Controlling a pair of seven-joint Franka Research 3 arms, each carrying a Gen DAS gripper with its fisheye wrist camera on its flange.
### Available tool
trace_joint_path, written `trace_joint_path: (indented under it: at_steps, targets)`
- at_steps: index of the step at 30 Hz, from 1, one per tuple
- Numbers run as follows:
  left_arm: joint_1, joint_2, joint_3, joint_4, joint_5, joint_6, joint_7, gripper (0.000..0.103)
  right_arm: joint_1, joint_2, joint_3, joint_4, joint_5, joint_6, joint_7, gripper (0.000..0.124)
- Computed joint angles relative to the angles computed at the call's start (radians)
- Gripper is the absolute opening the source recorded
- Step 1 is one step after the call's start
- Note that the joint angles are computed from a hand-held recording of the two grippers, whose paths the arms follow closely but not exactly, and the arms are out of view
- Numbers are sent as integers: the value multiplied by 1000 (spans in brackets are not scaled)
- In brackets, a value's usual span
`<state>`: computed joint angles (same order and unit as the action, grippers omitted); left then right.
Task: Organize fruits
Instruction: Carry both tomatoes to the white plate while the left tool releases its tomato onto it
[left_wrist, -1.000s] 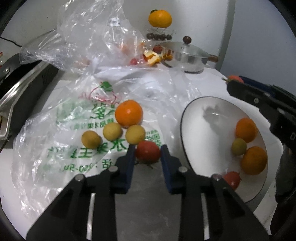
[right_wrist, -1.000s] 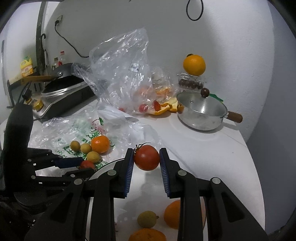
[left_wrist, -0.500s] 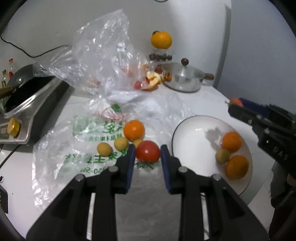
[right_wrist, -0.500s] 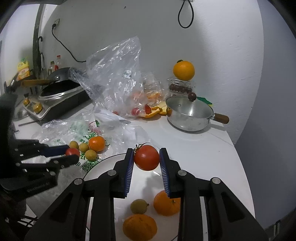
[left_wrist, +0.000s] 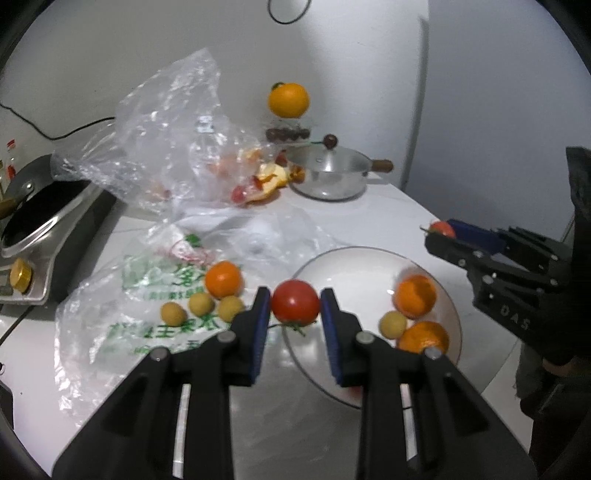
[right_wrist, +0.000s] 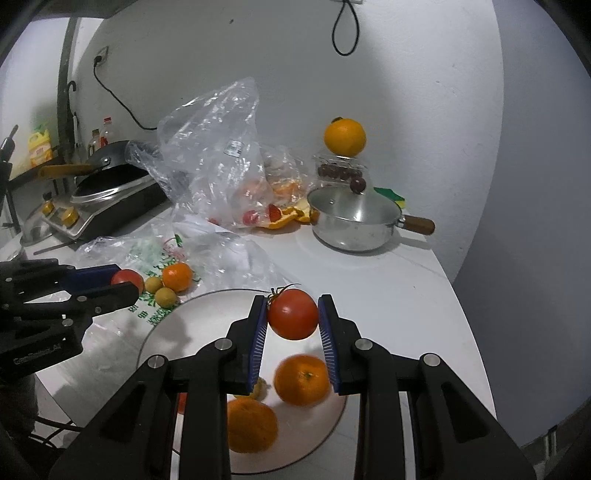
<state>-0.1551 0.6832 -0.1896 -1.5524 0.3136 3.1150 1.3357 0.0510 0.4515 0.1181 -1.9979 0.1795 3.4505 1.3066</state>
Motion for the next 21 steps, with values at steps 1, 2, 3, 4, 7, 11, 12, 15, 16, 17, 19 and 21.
trace_joint_path:
  at_steps: [1,2,3,4,7,11,12,15,16,17,19,21]
  targets:
    - [1,5,-8,7,-1,-8,5,28,-14,1,9,-2,-7,2,4,30]
    - [0,10,-15,14,-2,-16,9,28,-24,2,15,-4,-13,3,8,30]
    - [-1,14,-20,19,-4,-23,14,28,-36,3,22,-6,-20,3,12,30]
    - [-1,17,-25,21,-6,-28,18,28,-48,4,30,-7,-28,3,17,30]
    - [1,25,-48,27,-15,-46,37,28,-81,5,51,-18,-53,5,32,30]
    - [-8,36,-61,38,-29,-71,55,28,-109,5,67,-30,-79,1,50,30]
    - [-9,38,-66,40,-33,-77,60,28,-114,4,69,-33,-84,0,53,30]
    - [-10,45,-77,41,-45,-83,75,28,-124,-6,71,-50,-97,7,60,30]
    - [-12,45,-79,40,-50,-84,76,28,-126,-6,70,-51,-101,7,63,30]
    - [-13,49,-80,42,-55,-88,77,28,-131,-8,73,-55,-106,9,68,30]
    - [-17,50,-79,41,-60,-90,80,28,-135,-13,74,-66,-112,14,76,30]
    - [-17,52,-84,41,-65,-94,87,28,-141,-16,75,-75,-121,15,85,30]
